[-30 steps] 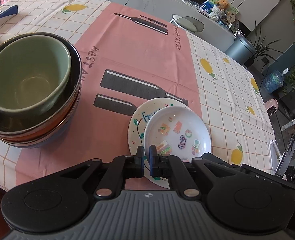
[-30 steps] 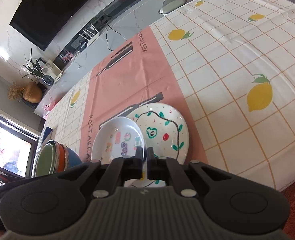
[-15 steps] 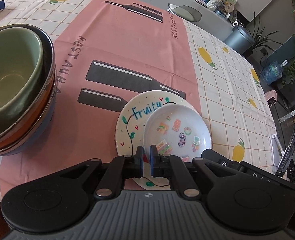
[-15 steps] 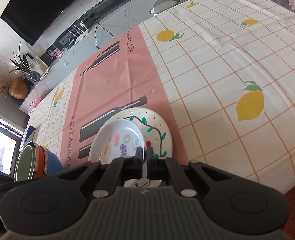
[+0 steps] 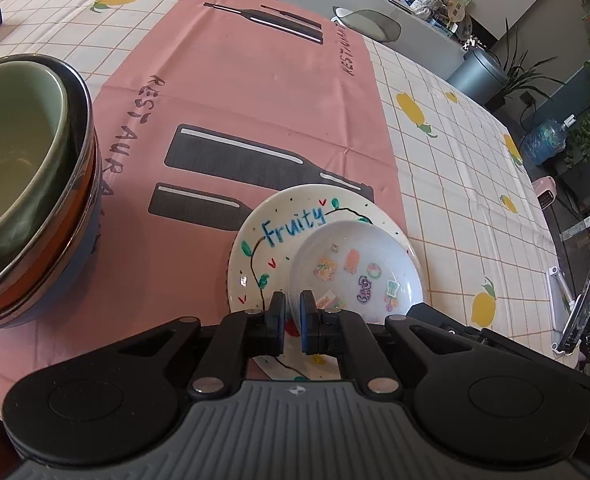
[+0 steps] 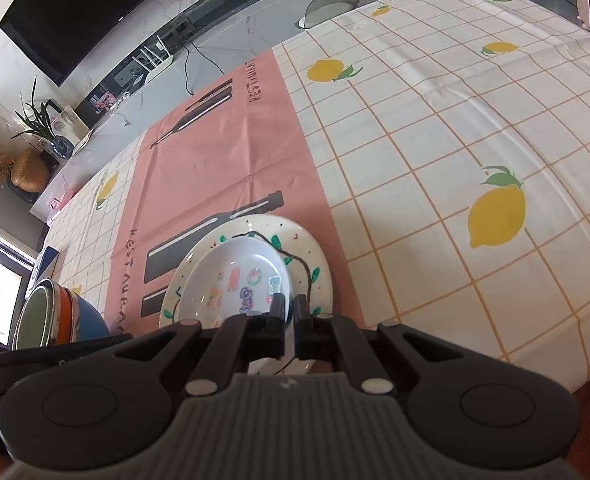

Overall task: Organize plates and bowls
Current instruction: 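Open both grippers to release the candy dish, then move both grippers to the rim of the nested bowl stack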

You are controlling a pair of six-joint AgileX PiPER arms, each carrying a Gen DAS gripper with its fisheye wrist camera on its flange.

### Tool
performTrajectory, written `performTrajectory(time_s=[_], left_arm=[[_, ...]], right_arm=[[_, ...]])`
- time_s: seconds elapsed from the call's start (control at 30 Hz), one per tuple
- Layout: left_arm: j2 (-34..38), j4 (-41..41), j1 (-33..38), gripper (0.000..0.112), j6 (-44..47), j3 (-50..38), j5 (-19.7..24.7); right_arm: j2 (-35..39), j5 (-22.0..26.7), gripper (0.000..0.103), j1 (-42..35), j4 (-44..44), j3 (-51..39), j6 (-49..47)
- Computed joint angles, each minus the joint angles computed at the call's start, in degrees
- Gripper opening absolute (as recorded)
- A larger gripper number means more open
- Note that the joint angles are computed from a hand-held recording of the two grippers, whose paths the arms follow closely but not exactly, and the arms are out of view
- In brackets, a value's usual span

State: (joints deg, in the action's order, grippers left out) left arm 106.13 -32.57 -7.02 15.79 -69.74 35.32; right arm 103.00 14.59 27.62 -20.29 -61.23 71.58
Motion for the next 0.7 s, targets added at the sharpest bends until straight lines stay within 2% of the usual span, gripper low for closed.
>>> performTrajectory(time_s=[0.03, 0.1, 0.23, 0.4, 0.47, 0.53, 0.7], left_arm=[[-0.05, 0.01, -0.01, 0.007, 0.05, 0.02, -0.15], [-0.27, -0.03, -0.09, 0.016, 0.07, 0.22, -0.53], [-0.59, 0.16, -0.28, 0.019, 0.31, 0.29, -1.06], [-1.57, 0.83, -0.51, 0.032, 0.58, 0.76, -1.76], [-2.27, 0.78, -0.48, 0.035, 1.35, 0.98, -1.85], [-3.4, 1.1, -0.63, 0.036, 2.15, 1.32, -2.19], [-7.28, 1.11, -1.17, 0.043, 6.01, 2.82, -4.08]], right_arm=[[0.02, 0.21, 0.001, 0.12, -1.03, -0.07, 0.88], [0.05, 0.6, 0.001, 0.37, -3.02, -0.14, 2.57], [0.26, 1.09, 0.006, 0.62, -4.14, -0.45, 2.98], [-0.05, 2.36, 0.008, 1.35, -8.46, -0.6, 6.25], [-0.44, 3.09, 0.014, 1.68, -10.09, -0.71, 7.47], [-1.09, 4.28, 0.032, 2.24, -12.92, -0.86, 9.77], [-3.11, 6.83, 0.039, 4.03, -20.39, -1.49, 13.81]])
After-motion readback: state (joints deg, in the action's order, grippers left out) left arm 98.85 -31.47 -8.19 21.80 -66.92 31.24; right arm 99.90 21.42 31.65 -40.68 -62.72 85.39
